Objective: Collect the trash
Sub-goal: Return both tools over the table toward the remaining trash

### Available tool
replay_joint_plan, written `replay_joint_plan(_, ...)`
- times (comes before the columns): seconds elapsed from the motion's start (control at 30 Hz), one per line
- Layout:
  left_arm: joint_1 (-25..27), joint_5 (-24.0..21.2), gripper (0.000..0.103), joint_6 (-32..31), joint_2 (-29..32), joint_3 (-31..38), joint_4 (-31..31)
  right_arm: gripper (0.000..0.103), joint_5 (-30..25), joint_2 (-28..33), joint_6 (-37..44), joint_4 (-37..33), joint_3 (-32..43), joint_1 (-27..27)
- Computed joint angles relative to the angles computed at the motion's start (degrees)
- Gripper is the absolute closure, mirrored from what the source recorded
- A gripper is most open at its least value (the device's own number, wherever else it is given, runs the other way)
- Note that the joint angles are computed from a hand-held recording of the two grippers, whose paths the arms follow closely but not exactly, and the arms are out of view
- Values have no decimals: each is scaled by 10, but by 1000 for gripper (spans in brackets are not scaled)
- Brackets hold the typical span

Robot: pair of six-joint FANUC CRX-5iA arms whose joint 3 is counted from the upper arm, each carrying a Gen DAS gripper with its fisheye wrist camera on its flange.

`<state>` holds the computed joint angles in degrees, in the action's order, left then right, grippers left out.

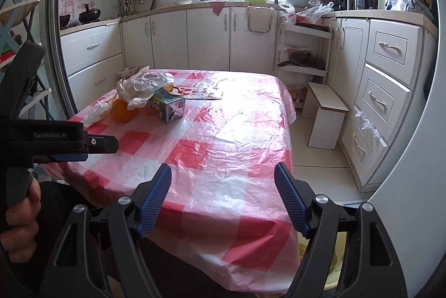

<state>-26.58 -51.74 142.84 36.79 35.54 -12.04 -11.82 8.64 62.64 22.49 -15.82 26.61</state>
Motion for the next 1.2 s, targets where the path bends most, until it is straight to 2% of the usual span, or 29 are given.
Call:
replay_joint_plan(0.3,-16,-37,23,-1,13,37,-39,28,-3,1,16,-12,4,0)
replay_joint_plan(0.43,-21,-46,21,-1,15,44,-49,23,3,0,4,2,0,-1)
replay_joint_plan(0.83,-21,-53,20,1,13,43,-51,20,13,0,-22,37,-12,-1)
replay_joint_plan(1.2,-19,-57,19,3,14,42,-50,19,8,2,0,17,-6,1)
